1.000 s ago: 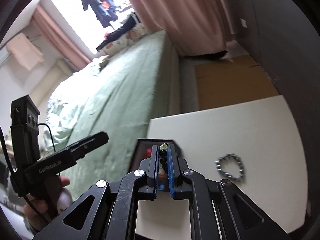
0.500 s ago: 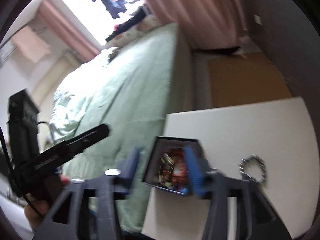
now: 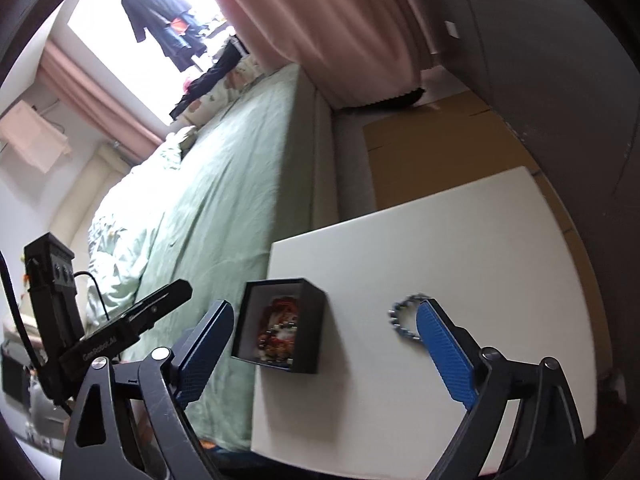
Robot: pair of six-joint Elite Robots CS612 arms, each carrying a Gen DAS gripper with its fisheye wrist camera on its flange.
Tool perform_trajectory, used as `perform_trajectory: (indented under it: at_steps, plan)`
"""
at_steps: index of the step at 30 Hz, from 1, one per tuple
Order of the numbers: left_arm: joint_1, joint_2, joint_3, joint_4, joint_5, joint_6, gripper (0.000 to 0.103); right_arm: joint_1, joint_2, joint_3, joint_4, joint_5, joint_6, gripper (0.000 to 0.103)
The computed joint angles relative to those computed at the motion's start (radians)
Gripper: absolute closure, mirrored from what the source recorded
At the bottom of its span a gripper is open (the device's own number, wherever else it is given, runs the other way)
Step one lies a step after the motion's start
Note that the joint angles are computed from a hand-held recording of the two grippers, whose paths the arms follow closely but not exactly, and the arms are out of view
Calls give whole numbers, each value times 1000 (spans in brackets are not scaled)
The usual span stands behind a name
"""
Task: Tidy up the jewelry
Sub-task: 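Grasp the grey-blue bead bracelet with the left gripper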
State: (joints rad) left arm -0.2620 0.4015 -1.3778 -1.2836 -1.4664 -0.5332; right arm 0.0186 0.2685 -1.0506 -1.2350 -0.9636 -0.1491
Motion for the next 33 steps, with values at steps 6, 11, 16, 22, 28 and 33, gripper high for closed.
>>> perform_trajectory:
  at_steps: [6, 11, 16, 22, 28, 33]
  plan:
    - [-25, -14, 48, 3, 1, 36, 26, -12, 0, 4, 7, -46, -3, 9]
    - [-39, -27, 98, 12, -13, 64, 27, -20, 0, 15, 19, -72, -17, 10]
    - [-48, -37, 139, 24, -22, 73, 37, -35, 5, 12, 4, -66, 3, 10]
    - [-60, -46, 191, 35, -35, 88, 51, -48, 8, 22, -10, -64, 16, 10]
    - [-68, -52, 247, 44, -26, 114, 58, -61, 6, 42, -16, -65, 33, 11]
    - [-72, -63, 304, 62, -6, 122, 66, -72, 3, 65, -26, -61, 48, 11]
